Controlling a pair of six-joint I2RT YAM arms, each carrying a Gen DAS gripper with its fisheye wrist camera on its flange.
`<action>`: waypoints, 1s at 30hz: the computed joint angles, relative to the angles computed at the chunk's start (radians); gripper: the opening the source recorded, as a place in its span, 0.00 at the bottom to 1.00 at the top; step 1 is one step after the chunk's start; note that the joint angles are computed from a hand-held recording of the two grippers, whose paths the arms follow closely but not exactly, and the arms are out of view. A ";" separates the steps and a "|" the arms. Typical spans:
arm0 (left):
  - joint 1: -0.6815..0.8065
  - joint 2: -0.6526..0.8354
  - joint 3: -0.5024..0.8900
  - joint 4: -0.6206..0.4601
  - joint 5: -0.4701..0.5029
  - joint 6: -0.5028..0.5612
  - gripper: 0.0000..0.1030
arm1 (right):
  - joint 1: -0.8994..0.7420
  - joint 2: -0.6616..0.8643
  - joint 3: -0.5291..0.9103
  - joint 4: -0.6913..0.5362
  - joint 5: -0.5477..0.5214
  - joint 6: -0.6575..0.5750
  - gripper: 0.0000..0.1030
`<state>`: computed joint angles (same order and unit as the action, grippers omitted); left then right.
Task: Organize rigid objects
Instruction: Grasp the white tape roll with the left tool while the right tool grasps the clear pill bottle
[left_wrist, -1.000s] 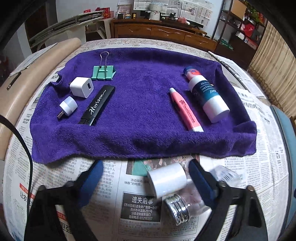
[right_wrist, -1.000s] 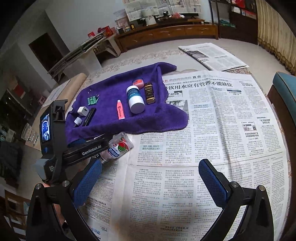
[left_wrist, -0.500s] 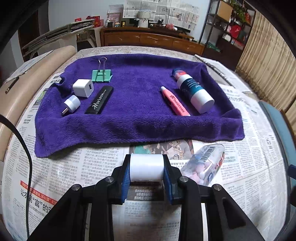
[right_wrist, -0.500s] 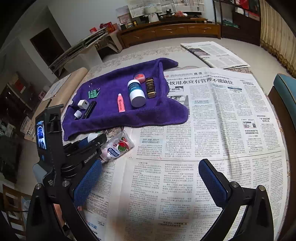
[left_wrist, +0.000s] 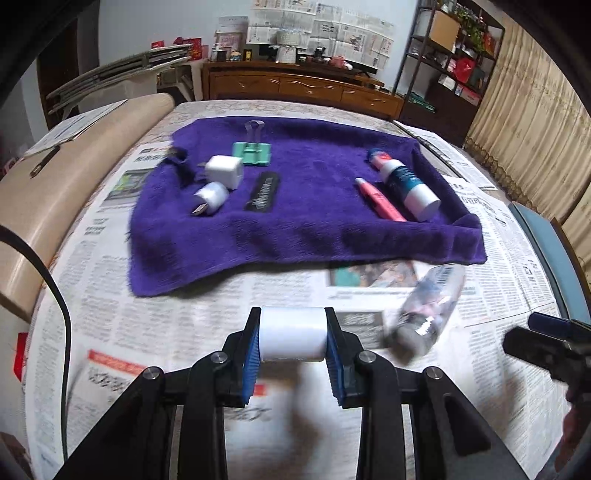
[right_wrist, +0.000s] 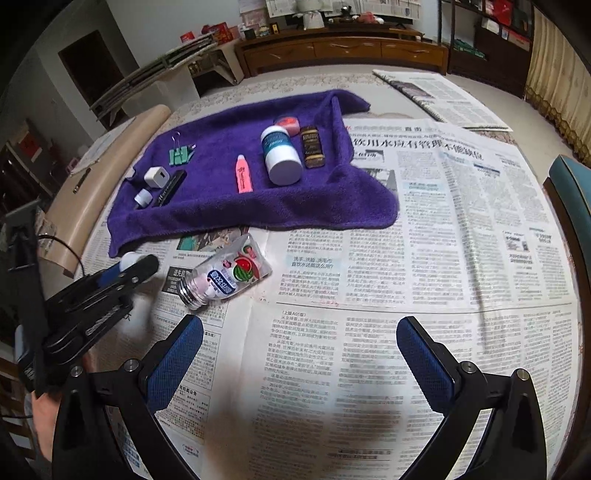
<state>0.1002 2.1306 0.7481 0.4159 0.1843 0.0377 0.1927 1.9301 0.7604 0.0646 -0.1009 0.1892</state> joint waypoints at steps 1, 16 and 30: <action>0.024 -0.001 -0.007 0.002 0.011 0.011 0.29 | 0.013 0.018 0.011 0.003 0.002 0.028 1.00; 0.211 0.022 0.015 -0.095 0.231 0.111 0.29 | 0.234 0.319 0.353 -0.087 0.260 0.324 1.00; 0.232 0.044 0.022 -0.113 0.322 0.103 0.29 | 0.197 0.320 0.252 -0.040 0.359 0.289 1.00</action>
